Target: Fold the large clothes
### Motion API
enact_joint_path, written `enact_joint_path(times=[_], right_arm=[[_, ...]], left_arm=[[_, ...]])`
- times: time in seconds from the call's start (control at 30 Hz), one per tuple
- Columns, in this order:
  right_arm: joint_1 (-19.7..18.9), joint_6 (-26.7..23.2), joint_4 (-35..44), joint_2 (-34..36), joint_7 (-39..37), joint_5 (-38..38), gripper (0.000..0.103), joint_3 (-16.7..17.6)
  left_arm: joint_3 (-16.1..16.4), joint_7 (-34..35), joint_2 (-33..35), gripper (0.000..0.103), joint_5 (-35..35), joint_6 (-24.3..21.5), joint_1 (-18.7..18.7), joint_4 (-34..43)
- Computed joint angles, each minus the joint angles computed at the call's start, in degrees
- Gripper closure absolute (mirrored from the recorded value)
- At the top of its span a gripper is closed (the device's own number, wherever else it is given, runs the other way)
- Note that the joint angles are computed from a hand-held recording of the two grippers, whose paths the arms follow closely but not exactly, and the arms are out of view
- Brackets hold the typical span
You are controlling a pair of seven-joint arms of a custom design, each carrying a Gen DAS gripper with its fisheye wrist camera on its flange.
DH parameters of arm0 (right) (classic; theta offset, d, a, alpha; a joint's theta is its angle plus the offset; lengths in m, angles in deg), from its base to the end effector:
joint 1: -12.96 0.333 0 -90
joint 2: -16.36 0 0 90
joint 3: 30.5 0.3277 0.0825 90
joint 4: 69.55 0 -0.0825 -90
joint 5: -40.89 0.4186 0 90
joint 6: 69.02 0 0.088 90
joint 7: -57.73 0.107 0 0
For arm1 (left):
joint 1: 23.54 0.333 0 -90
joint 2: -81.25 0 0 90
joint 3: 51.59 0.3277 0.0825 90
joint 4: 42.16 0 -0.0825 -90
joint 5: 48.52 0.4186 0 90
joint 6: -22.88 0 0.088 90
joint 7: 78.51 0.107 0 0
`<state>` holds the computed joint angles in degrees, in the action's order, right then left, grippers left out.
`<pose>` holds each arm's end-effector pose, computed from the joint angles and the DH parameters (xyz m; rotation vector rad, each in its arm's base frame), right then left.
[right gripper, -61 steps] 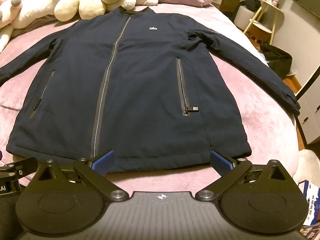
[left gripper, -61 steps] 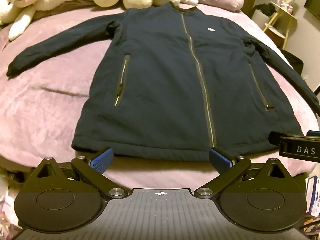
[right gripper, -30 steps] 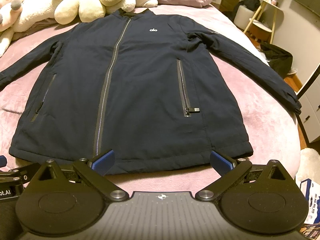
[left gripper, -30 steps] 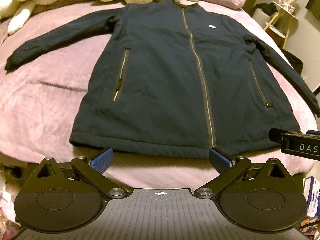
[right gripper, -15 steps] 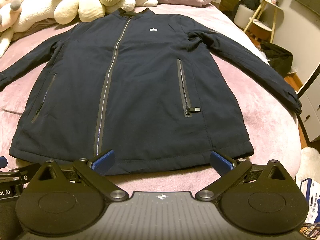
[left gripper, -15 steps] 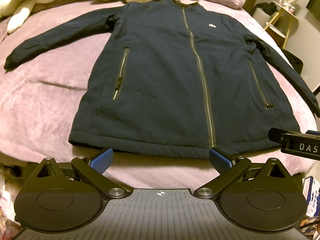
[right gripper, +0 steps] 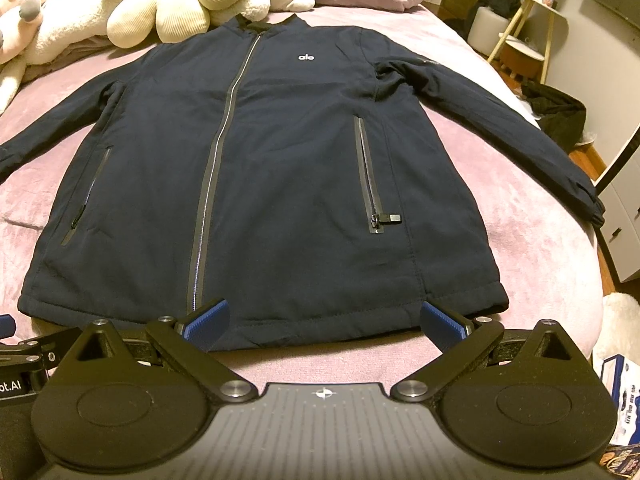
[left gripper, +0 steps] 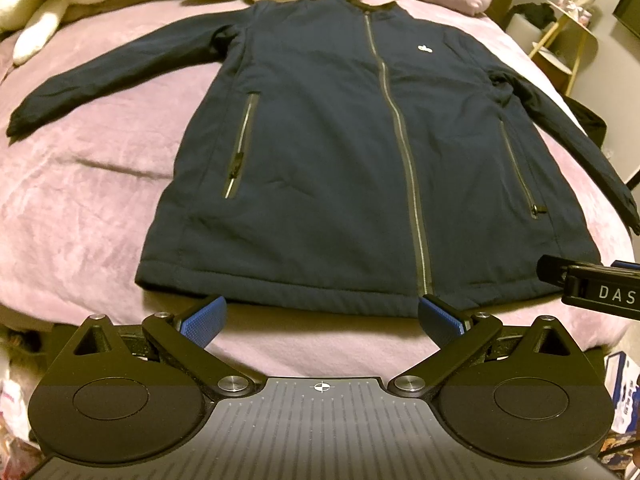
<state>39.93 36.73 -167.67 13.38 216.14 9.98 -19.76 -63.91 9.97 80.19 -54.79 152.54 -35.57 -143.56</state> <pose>0.4956 0.3353 0.6313 -1.5051 2.3570 -0.7333 0.5744 -0.2643 0.6179 -1.6417 2.3509 -0.7100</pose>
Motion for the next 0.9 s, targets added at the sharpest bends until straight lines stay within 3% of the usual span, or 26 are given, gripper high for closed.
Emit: enact_joint_path(times=[0.9], right_arm=[[-0.42,0.68,-0.68,-0.23,0.06,0.84,0.002,-0.22]], left_arm=[[0.05,-0.05,0.86,0.0,-0.04,-1.13,-0.12,1.01]])
